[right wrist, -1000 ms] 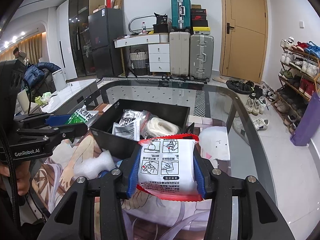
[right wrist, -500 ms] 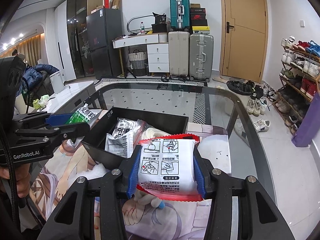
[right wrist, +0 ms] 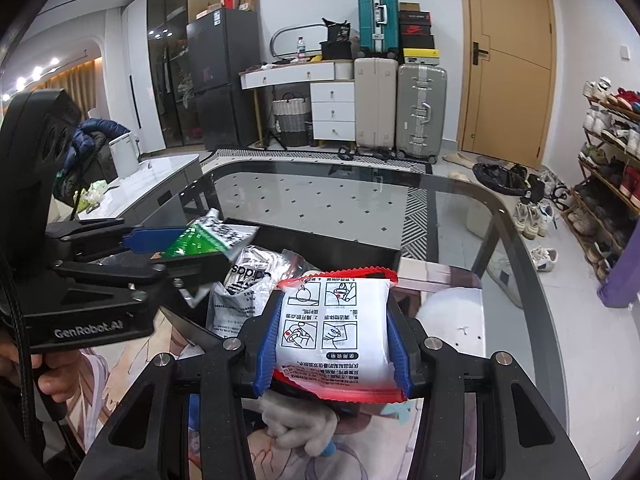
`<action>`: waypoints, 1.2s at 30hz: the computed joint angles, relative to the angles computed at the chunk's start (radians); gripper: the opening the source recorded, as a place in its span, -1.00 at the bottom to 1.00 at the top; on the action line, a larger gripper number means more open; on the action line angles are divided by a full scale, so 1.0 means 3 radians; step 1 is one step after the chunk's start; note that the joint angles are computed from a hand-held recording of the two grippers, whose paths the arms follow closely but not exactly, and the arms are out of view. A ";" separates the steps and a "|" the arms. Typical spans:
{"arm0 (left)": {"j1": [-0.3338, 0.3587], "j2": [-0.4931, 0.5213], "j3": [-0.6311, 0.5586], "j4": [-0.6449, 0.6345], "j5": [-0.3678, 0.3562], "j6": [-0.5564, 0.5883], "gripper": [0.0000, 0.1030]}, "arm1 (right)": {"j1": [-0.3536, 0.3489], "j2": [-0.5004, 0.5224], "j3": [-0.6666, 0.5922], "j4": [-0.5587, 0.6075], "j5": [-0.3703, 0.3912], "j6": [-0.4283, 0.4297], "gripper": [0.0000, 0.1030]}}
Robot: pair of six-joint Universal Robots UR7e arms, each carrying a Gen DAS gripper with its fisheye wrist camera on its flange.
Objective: Organize soft objects
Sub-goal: 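Carry snack bag with right tool over black box while left tool carries green packet, then open both tools to drop snack bag and green packet into the box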
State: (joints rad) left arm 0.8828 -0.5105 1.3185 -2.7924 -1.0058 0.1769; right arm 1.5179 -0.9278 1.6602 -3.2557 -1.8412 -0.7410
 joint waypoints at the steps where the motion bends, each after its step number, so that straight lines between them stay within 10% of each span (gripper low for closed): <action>1: 0.0002 0.0012 -0.0020 0.0021 -0.0001 -0.0001 -0.06 | 0.0001 0.0020 -0.0031 0.0032 0.0000 -0.0013 -0.09; 36: 0.0089 0.0211 -0.0369 0.0314 -0.0102 -0.0001 -0.06 | -0.0007 0.0478 -0.0701 0.0526 -0.0173 -0.0449 0.10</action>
